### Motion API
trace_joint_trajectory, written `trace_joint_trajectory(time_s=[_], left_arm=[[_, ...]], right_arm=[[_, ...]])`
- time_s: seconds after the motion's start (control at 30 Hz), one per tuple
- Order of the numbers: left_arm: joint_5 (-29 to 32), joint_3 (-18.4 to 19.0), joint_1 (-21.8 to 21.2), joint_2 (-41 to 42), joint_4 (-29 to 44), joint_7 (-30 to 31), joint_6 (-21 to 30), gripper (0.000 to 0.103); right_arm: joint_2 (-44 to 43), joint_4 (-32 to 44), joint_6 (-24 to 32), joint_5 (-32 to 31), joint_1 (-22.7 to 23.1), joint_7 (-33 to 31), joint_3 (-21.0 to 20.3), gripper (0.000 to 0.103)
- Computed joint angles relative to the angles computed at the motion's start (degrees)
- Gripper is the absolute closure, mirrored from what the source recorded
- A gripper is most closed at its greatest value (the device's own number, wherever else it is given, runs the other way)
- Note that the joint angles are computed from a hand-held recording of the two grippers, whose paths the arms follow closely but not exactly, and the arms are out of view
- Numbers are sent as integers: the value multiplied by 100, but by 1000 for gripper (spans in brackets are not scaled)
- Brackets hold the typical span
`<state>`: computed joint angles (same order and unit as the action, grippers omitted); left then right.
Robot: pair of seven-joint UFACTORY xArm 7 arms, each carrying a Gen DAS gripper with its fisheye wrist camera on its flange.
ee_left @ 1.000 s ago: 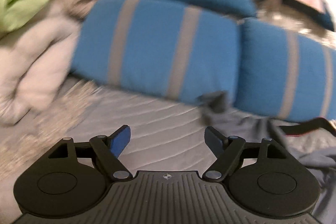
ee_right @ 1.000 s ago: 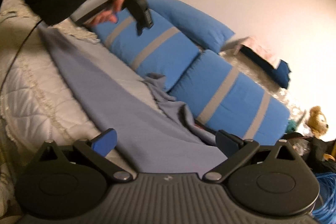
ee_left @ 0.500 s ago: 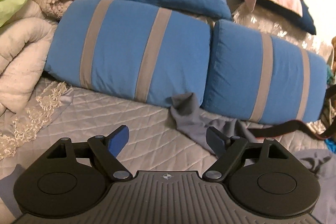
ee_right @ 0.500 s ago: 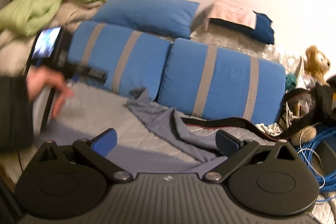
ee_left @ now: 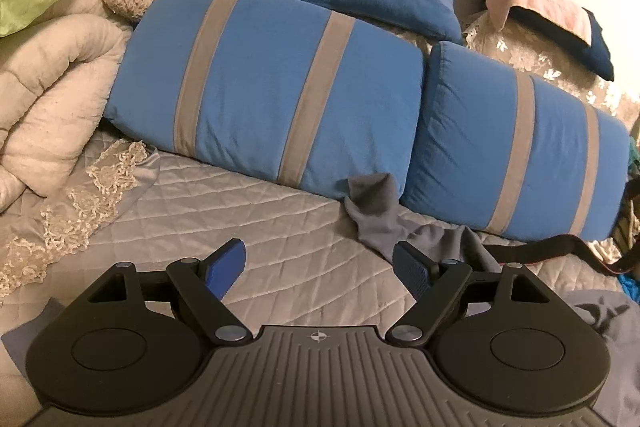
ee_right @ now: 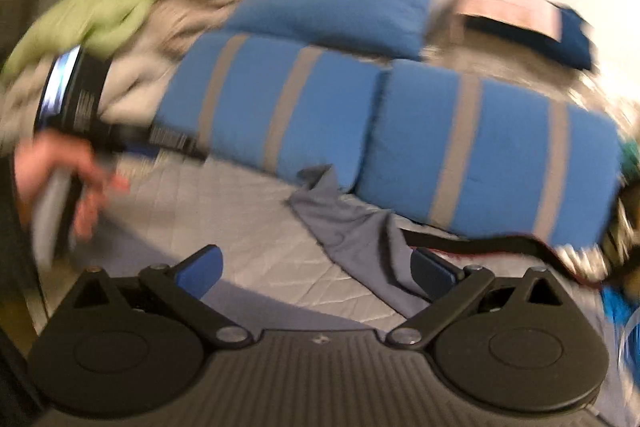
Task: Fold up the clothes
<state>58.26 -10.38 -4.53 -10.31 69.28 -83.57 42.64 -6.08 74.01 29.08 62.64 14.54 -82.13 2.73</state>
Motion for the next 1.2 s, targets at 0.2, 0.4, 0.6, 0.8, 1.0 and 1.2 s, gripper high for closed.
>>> trace_joint_trajectory(time_s=[0.2,0.4,0.6,0.8,1.0,1.2], left_arm=[[-391,69,-34,8,-54,356,-63,23],[-657,48,-41,-199,-333,821,-103,23],[-1110,15,38,-292,-433,1050,-143,23],[-1484,-6,-6,-274,-437,1468,-177,23],[-2280,69,23,-401,-493,1470,-444,23],[-2452,12,151,-299,-409,1375,-472,23]], right_arm=[[878,309,-1129,-66,192,-913,454,1],[2064,902,-2643,-1056,458,-1146,776,12],[3162,1920,-2485,-3251,1615,932,-735,24],[4169,3103,-1977,-4391,2060,2055,-1660,36],[4660,3506,-1995,-5292,2273,2575,-2173,49],[5190,4271,-1624,-5724,2168,3184,-2209,97]])
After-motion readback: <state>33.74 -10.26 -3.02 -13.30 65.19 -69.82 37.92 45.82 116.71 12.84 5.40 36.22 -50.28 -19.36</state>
